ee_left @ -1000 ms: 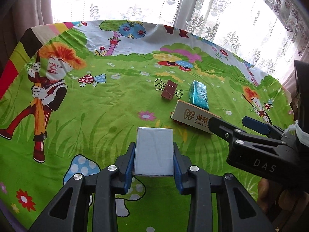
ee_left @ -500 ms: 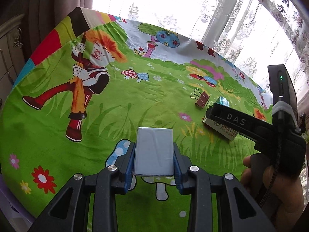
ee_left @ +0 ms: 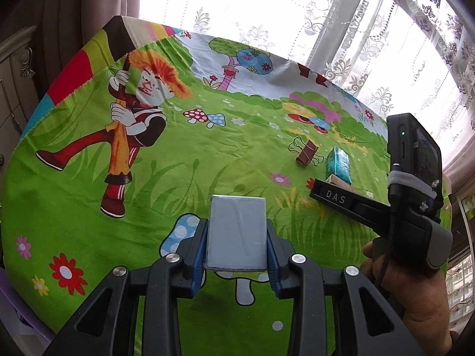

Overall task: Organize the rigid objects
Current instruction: 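Grasp the white cube box with the left tool while the right tool grasps the DING ZHI DENTAL box, then carry the white cube box and dental box over the cardboard box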

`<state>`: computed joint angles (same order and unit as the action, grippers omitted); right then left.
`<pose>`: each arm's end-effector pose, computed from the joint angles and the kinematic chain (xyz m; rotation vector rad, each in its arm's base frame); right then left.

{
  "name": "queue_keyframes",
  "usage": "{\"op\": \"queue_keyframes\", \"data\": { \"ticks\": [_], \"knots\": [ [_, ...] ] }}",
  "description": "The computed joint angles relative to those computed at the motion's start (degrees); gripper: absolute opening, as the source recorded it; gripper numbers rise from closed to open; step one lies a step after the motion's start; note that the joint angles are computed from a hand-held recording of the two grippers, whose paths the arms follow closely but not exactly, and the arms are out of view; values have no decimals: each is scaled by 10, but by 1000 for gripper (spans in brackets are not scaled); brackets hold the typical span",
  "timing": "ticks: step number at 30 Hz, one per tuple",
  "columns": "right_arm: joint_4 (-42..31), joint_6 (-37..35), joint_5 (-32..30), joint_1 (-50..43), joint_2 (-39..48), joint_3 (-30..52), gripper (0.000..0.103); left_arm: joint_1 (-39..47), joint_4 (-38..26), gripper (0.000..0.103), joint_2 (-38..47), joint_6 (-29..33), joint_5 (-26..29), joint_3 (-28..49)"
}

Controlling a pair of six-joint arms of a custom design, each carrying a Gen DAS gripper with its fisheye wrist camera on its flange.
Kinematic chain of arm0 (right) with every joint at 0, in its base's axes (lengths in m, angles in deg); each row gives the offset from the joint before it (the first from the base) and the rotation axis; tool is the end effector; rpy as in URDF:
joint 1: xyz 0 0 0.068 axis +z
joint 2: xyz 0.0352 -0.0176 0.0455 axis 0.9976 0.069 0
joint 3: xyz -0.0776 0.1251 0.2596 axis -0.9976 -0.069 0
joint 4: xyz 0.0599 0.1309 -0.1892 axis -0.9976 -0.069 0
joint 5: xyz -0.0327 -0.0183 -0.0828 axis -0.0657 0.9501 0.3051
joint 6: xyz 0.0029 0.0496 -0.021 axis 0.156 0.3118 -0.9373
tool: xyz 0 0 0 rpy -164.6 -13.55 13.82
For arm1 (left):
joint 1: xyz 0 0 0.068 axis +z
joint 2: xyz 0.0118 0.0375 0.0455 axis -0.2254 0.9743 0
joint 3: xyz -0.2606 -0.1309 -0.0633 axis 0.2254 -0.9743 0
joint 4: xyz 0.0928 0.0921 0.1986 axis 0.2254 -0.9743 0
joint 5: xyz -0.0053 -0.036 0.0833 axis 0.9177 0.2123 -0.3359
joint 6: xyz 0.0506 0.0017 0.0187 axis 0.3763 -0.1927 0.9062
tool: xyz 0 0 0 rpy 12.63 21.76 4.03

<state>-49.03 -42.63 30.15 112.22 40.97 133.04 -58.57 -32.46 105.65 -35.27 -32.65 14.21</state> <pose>0.3028 0.1353 0.1781 0.2800 2.5751 -0.1025 0.2143 -0.2037 0.2004 -0.0862 2.4736 -0.3136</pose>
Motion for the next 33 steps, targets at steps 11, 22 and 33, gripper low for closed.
{"op": "queue_keyframes", "data": {
  "ticks": [11,22,33],
  "knots": [
    [-6,-10,6,6,-87,-60,82,-35,-46,36,-13,-8,-24,28],
    [-52,0,29,47,-190,-88,82,-86,-110,36,-56,-39,-63,45],
    [-135,33,62,109,-286,-87,82,-152,-185,36,-116,-106,-115,45]
  ]
}}
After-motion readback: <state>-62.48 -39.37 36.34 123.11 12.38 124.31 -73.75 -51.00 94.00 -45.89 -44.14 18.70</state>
